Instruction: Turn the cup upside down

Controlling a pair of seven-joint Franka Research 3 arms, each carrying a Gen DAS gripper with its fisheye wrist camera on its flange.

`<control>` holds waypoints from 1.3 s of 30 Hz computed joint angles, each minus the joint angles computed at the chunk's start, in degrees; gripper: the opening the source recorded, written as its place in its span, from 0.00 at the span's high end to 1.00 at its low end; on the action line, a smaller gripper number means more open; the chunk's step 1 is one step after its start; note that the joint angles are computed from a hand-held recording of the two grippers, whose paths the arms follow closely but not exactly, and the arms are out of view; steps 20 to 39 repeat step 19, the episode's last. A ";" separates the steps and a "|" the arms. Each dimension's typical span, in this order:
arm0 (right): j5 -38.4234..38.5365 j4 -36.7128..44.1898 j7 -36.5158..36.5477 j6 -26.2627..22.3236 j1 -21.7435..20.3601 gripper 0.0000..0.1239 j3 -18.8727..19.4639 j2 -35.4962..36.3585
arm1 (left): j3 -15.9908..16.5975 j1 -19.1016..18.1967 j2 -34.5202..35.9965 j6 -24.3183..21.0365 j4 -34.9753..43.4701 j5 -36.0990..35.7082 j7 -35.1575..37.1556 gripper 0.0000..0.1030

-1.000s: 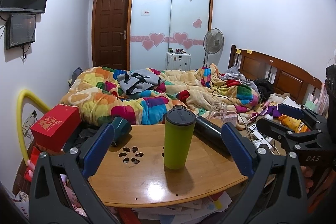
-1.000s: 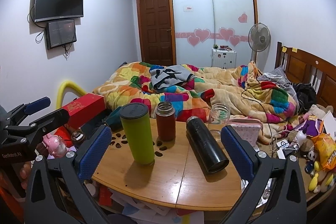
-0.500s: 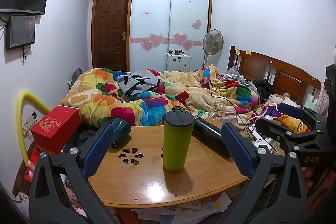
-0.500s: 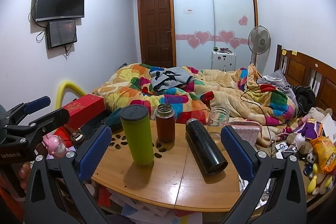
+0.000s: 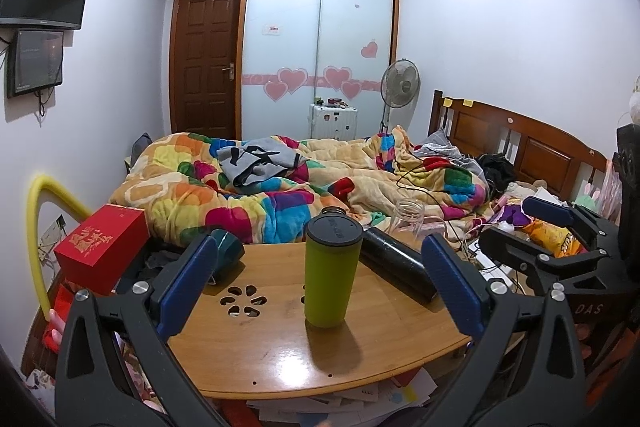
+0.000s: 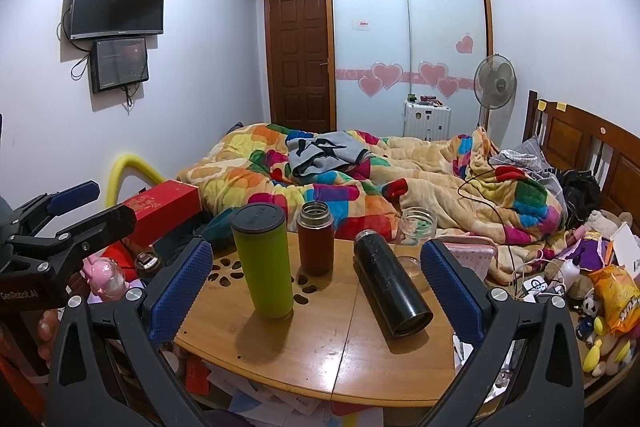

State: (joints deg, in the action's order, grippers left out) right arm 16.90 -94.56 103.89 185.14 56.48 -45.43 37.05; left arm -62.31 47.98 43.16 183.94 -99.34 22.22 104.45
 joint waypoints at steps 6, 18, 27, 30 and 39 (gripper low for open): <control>0.07 -0.08 -0.08 0.07 0.15 0.17 -0.14 -0.01 | -0.05 -0.22 0.07 -0.90 0.22 -0.17 1.33 0.00; 0.25 -0.20 -0.48 0.11 0.19 0.17 -0.33 -0.10 | -3.19 1.38 2.78 -2.30 0.54 -2.36 3.40 0.00; 0.28 -0.19 -0.51 0.11 0.20 0.17 -0.33 -0.10 | -3.46 1.51 3.00 -2.60 0.67 -2.62 3.67 0.00; 0.28 -0.19 -0.51 0.11 0.20 0.17 -0.33 -0.10 | -3.46 1.51 3.00 -2.60 0.67 -2.62 3.67 0.00; 0.28 -0.19 -0.51 0.11 0.20 0.17 -0.33 -0.10 | -3.46 1.51 3.00 -2.60 0.67 -2.62 3.67 0.00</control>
